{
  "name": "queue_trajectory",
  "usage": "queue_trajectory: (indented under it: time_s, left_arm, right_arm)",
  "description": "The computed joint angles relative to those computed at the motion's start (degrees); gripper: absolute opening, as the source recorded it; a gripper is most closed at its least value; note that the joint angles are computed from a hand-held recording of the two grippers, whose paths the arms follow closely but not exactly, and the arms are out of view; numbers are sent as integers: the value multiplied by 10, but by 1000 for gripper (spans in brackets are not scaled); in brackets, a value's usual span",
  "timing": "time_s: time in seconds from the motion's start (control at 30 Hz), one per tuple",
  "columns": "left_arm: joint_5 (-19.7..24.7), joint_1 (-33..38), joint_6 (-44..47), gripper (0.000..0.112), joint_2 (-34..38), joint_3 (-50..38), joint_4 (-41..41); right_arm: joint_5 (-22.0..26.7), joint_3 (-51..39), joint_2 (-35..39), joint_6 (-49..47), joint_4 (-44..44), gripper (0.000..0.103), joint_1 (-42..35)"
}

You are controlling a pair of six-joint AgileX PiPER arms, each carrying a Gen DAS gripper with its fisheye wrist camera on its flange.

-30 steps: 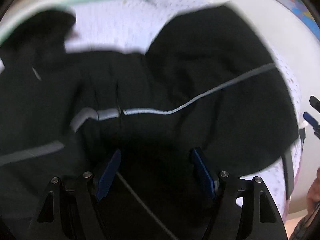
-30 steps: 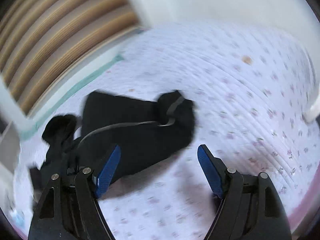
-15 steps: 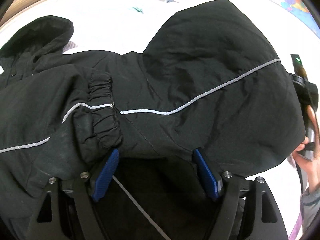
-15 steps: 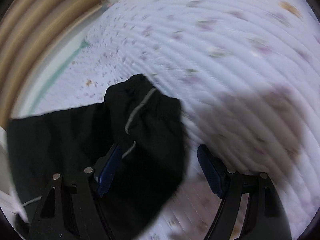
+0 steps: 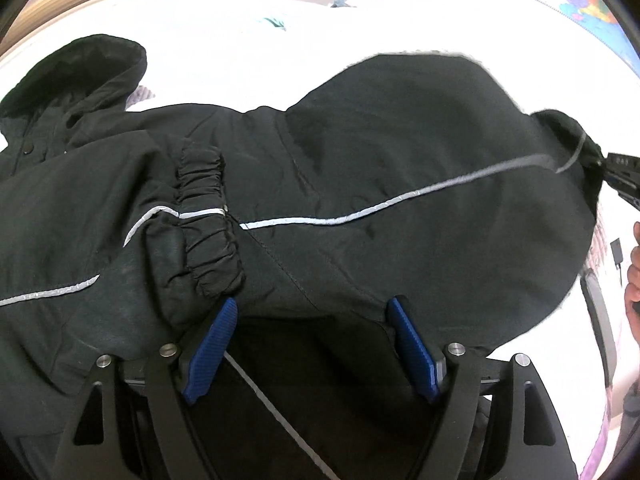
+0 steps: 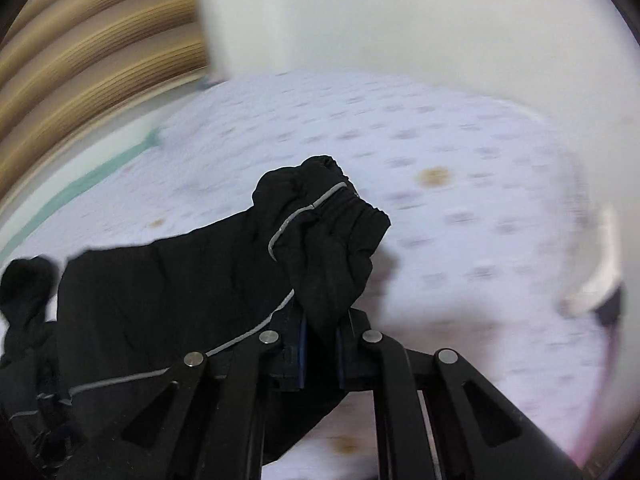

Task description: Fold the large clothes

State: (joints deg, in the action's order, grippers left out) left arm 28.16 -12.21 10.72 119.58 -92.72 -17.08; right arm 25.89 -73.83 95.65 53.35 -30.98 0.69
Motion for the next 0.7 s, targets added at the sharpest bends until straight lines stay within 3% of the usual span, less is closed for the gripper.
queue_trajectory:
  time_s: [0.17, 0.23, 0.33, 0.53, 0.7]
  left_arm:
    - [21, -5, -27, 80, -1, -13, 27]
    - [61, -1, -26, 80, -3, -33, 27]
    - [104, 18, 0, 80, -45, -26, -1]
    - [142, 102, 18, 80, -186, 30, 7]
    - [175, 198, 72, 80, -279, 76, 32]
  right_arm:
    - [40, 3, 24, 1, 69, 13, -23]
    - [69, -6, 18, 17, 50, 12, 0]
    - [59, 10, -37, -42, 93, 12, 12]
    - [148, -77, -85, -23, 25, 12, 148]
    - [245, -245, -13, -5, -35, 12, 306]
